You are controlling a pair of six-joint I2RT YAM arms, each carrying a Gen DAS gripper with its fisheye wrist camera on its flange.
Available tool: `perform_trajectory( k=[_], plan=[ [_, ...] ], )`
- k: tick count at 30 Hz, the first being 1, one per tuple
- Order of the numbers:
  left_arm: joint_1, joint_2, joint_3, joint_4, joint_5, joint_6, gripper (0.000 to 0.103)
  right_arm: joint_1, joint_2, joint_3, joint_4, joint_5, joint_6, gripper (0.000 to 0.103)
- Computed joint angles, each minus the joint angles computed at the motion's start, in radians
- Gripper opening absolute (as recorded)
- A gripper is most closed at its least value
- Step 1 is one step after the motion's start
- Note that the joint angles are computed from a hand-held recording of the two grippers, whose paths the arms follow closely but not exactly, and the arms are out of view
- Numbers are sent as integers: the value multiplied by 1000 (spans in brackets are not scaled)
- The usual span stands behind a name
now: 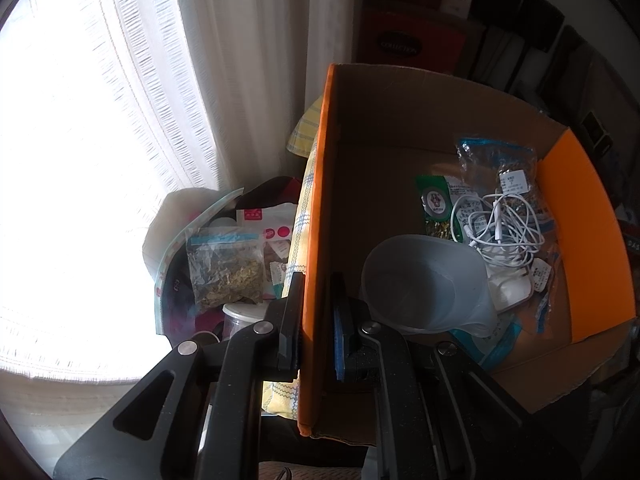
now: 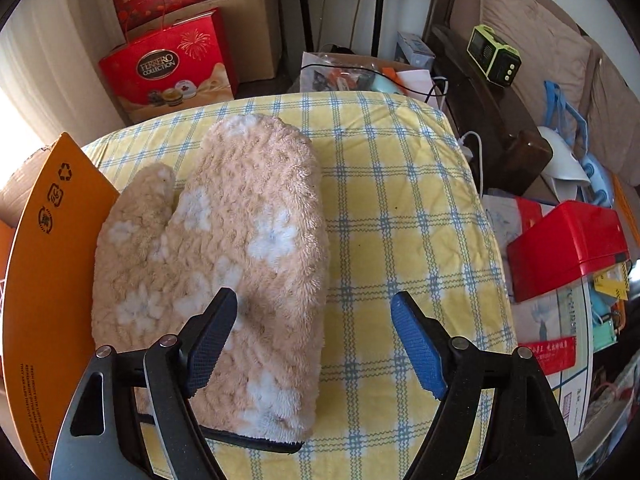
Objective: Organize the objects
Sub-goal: 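Grasp the oven mitt by its cuff with the right gripper, then lift the oven mitt and lay it into the box with the right gripper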
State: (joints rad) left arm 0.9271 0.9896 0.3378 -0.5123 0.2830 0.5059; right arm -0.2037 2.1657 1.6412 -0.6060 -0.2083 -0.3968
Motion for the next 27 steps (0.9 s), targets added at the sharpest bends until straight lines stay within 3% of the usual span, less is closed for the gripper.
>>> perform_trajectory(
  k=[7,9,14,15,27],
  plan=[
    [1,-4,-1,-4,-2,5,10,10,23,15,-19,-19,-11,55],
    [-29,-3,-4,7,-14,-22,10,15,24,15,-22,-18,-9,53],
    [-47,6,0,16,-19,-39,10,29,5,-1,-19,-19,-19,25],
    [-52,6,-1,17,-21,-44,10,30,-6,-13,-10,-25,-26,16],
    [-103,19,-1,42,-39,-93,10,33,-151,-23,-33,-126,-18,10]
  ],
)
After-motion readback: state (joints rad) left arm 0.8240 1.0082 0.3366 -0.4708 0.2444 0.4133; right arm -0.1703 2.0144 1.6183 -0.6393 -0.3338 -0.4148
